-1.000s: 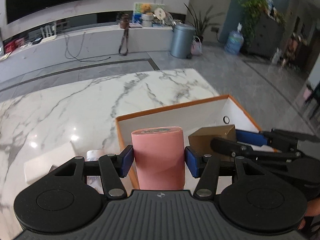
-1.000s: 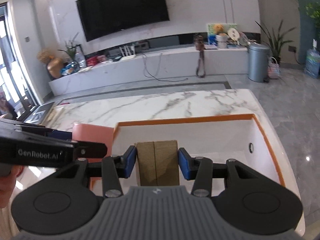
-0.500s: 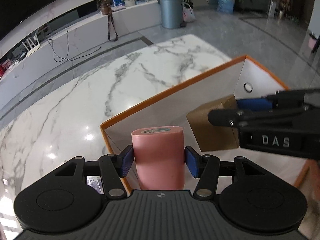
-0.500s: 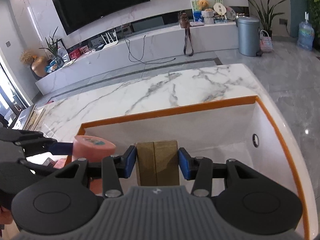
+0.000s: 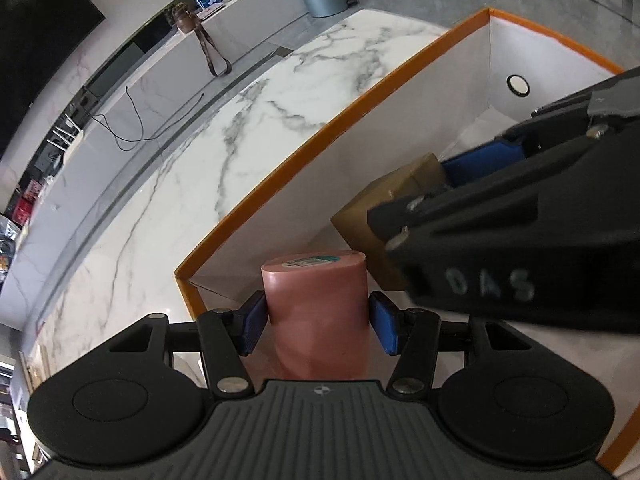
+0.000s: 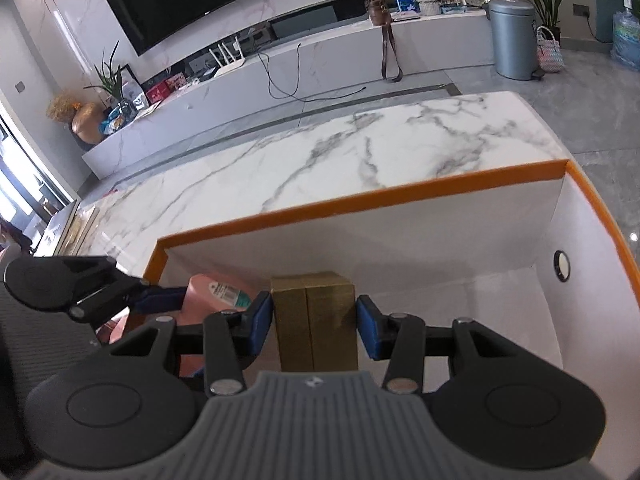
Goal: Organize rigid objects
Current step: 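Carry both items into the orange box and lower them onto its floor, then open the left tool while the right tool releases the tan box inside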
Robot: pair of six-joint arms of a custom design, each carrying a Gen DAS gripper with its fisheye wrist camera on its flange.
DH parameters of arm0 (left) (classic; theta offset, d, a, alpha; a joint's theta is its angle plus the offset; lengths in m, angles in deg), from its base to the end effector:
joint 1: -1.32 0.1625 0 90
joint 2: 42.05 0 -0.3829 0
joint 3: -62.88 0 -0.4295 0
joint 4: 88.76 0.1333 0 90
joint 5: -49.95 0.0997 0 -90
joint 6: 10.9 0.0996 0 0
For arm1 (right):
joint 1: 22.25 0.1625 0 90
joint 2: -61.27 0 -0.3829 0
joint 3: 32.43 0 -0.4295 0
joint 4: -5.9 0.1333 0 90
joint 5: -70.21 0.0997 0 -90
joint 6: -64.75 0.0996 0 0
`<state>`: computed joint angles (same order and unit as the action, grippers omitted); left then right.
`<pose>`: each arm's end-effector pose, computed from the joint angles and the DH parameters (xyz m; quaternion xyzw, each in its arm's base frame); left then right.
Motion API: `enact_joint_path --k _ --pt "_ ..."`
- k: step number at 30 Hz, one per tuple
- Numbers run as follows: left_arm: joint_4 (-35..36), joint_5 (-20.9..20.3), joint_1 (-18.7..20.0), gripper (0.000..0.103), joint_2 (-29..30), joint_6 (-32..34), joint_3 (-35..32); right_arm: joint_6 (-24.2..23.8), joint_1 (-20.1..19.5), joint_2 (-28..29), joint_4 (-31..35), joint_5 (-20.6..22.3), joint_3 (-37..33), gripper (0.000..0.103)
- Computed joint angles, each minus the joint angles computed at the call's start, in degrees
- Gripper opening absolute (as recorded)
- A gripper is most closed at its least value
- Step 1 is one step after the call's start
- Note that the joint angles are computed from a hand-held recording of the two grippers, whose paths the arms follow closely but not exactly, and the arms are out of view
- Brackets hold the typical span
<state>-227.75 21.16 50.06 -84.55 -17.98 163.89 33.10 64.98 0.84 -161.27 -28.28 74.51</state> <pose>-0.2279 -0.5943 -0.0089 0.2924 0.8074 -0.1426 0.4921 0.0885 -0.6256 0.1500 0.2209 -0.9363 0.2307 0.1462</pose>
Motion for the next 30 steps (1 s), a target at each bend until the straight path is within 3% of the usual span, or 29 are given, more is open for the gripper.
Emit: enact_joint_path --k 9,15,22,25,30 --pt "-7.3 3.8 -0.4 0.073 0.6 3.9 2.0 0.0 0.4 0.4 -0.4 -1.2 0.2 0.046" --pt "-16.5 0.8 -1.2 0.073 -2.7 6.3 6.2 0.3 0.6 0.2 -1.7 -2.6 0.6 0.046" --pt "-22.7 -2.7 -2.1 0.069 -9.2 5.3 10.6 0.6 1.5 0.8 -1.3 -5.0 0.2 0.046" --pt "-20.7 -2.2 -1.3 0.062 -10.8 0.8 10.9 0.8 2.1 1.5 -0.7 -5.6 -0.3 0.046" --pt "-18.0 -8.5 1.4 0.048 -14.1 -6.7 11.5 0.2 3.2 3.0 0.0 -6.0 -1.2 0.046"
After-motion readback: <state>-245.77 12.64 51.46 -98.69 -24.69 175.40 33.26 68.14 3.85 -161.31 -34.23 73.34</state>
